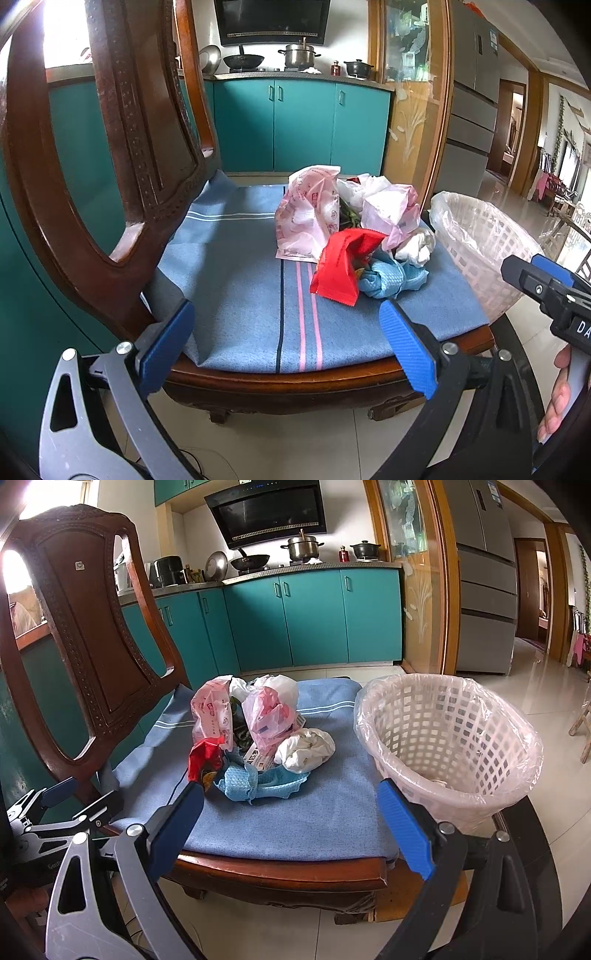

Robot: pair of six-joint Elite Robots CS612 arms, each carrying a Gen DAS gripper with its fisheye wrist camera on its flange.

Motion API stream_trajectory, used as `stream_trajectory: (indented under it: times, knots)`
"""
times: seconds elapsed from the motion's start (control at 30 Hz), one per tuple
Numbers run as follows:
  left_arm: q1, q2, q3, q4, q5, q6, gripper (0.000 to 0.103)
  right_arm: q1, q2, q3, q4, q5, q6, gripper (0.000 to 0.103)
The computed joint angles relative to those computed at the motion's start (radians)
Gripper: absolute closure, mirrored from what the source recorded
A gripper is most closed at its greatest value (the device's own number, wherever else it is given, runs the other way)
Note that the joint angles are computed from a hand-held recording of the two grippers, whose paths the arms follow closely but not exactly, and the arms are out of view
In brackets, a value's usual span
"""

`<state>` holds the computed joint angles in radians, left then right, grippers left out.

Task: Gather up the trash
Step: 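Move both open tools back over the trash pile on the seat, then grasp the red snack packet with the left tool while the right tool grasps the blue cloth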

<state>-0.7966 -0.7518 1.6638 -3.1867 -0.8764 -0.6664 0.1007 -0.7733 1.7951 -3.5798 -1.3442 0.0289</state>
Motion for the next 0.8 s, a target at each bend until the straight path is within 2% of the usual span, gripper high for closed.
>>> stream_trajectory:
  times: [0.17,0.27,0.33,0.43,0.53,0.6,0.7,0.8]
  knots:
    - [0.008,0.020,-0.041,0.048,-0.049,0.036,0.004,0.000,0.001,-0.004,0.006,-0.002,0.005,0.010]
    - [0.016,0.056,-0.107,0.105,-0.081,0.112,0.005,0.001,0.003,-0.006,0.011,-0.004,0.001,0.010]
    - [0.020,0.077,-0.141,0.137,-0.086,0.144,0.010,0.001,0.004,-0.008,0.014,-0.007,-0.001,0.010]
    - [0.033,0.106,-0.194,0.181,-0.116,0.171,0.023,0.000,0.007,-0.014,0.033,-0.006,-0.001,0.010]
    - [0.050,0.130,-0.238,0.208,-0.163,0.179,0.042,0.000,0.010,-0.021,0.054,0.001,-0.002,0.010]
    - [0.062,0.137,-0.254,0.226,-0.202,0.168,0.077,0.002,0.012,-0.027,0.075,0.010,-0.010,0.010]
    - [0.075,0.127,-0.236,0.204,-0.249,0.130,0.081,0.003,0.018,-0.040,0.104,0.035,-0.018,0.010]
    - [0.073,0.090,-0.171,0.103,-0.223,0.104,0.084,0.015,0.032,-0.073,0.141,0.027,-0.045,0.010]
